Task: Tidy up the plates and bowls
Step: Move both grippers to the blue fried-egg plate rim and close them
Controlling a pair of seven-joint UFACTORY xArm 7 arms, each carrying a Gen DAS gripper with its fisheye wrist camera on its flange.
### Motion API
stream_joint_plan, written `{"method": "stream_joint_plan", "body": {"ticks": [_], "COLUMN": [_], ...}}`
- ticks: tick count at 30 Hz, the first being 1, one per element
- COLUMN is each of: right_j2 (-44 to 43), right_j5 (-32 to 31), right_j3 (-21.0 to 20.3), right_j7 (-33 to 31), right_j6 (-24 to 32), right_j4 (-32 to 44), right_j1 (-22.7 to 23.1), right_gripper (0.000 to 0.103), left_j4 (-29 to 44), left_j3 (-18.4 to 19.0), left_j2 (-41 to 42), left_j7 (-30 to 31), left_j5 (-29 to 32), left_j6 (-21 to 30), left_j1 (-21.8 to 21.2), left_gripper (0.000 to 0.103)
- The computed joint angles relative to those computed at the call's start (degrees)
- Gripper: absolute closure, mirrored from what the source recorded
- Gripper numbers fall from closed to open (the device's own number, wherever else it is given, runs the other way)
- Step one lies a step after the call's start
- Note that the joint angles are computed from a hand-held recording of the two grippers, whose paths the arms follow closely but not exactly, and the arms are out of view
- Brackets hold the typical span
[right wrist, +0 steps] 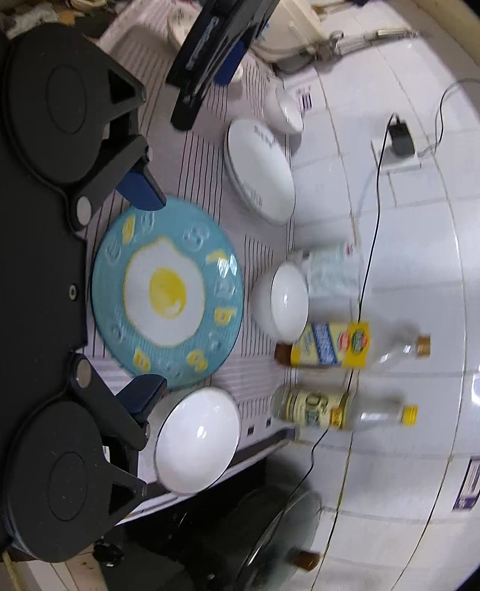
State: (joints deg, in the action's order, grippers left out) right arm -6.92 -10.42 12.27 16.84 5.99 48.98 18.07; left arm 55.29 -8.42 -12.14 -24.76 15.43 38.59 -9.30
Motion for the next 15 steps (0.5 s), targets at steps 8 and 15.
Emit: {"method": "stream_joint_plan", "body": {"ticks": [8,15], "right_j2": [6.1,11.5], "right_j5": [14.2,26.4], "right_j3": [-3.4,-0.8], "right_j7": [-7.4,-11.7], "right_j6": [-2.7,-7.6], "right_j4": [0.5,2.0], "right_j1": [2.3,0.4], "right_gripper": [0.009,0.016], "left_j4": [1.1,4.6], "left_j3": [0.0,2.1], "left_j2": [6.9,13.4], "left_j7": [-3.5,-5.6], "left_j5": [3.1,2.8], "left_j6": [-7.8,-10.0], "left_j1": [-0.5,-1.3], "left_gripper": [0.014,0.014]}}
